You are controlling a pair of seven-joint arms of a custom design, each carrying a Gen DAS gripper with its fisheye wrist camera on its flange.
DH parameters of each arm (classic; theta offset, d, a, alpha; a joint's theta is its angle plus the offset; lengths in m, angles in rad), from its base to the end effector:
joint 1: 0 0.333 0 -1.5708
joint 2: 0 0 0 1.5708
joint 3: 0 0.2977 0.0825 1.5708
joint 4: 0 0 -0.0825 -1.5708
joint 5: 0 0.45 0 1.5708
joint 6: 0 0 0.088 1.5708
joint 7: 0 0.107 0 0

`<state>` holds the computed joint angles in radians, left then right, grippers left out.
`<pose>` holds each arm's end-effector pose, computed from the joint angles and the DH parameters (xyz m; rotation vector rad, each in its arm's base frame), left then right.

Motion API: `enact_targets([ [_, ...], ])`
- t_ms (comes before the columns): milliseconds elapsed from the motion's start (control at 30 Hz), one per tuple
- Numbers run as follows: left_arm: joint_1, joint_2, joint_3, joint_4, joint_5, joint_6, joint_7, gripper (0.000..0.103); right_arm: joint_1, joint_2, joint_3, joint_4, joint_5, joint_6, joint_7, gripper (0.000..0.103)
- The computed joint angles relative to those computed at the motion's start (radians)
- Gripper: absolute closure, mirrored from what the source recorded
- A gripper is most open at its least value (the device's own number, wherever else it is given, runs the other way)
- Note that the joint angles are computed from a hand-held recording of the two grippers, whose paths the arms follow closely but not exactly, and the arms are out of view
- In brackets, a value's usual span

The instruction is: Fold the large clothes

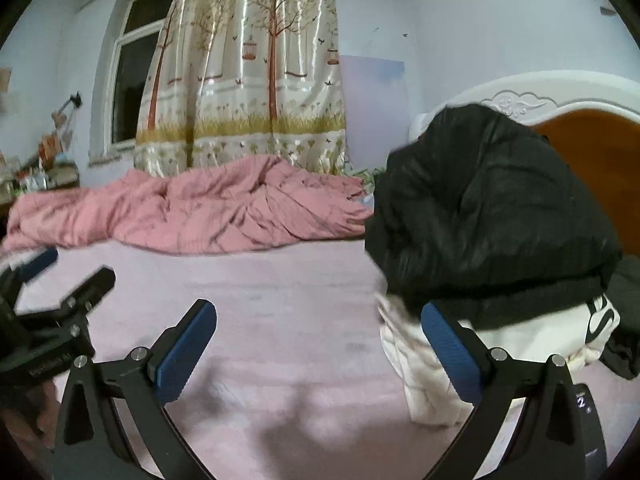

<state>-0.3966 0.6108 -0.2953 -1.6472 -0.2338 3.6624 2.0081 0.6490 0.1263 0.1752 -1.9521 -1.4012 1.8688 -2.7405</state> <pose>0.6289 -0.4203 0.3840 -0.9009 1.7817 -1.4284 0.4966 0.4222 0.4034 -1.0973 1.8747 -1.4062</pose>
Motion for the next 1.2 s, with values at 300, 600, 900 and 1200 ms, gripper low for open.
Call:
enact_targets([
  [300,0.011,0.018,-0.015,-0.008,0.032,0.018,0.001,0.0,0.011,0.03,-0.019,-0.004,0.044,0.005,0.025,0.0],
  [600,0.019,0.013,-0.014,-0.015,0.051,0.024,-0.034,0.0,0.005,0.026,-0.01,-0.008,0.036,0.005,0.029,0.0],
  [900,0.023,0.011,-0.016,-0.017,0.065,0.019,-0.043,0.0,0.009,0.03,-0.011,-0.002,0.032,0.0,0.02,0.0],
  [1200,0.028,0.008,-0.016,-0.021,0.079,0.016,-0.051,0.0,0.011,0.032,-0.014,0.005,0.03,-0.001,0.009,0.0],
])
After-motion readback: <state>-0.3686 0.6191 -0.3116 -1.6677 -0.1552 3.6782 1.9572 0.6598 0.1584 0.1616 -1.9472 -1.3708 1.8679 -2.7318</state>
